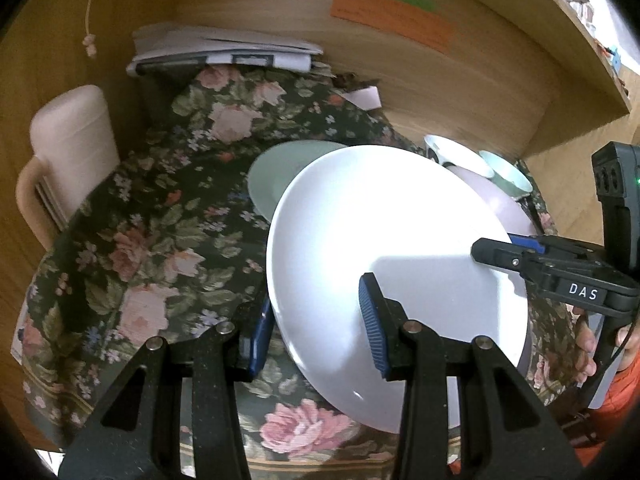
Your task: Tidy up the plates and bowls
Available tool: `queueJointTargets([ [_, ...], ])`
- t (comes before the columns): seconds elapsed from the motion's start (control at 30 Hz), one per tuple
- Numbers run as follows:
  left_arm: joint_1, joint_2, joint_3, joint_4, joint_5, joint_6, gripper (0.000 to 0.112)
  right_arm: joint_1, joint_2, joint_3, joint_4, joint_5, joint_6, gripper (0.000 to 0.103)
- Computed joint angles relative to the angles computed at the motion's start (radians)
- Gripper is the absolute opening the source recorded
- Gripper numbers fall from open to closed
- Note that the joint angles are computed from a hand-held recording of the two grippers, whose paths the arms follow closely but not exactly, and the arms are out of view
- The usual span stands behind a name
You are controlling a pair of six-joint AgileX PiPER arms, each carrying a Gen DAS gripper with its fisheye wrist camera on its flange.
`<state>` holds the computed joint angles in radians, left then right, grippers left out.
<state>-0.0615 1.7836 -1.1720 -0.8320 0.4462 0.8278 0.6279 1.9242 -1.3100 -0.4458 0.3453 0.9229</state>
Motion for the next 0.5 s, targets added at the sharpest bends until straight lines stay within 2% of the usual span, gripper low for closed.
queueJointTargets([
  [0.5, -0.049, 0.025, 0.02, 0.023, 0.01, -0.04, 0.041, -0.009, -0.031, 0.102, 0.011, -0.034, 0.04, 0.036],
])
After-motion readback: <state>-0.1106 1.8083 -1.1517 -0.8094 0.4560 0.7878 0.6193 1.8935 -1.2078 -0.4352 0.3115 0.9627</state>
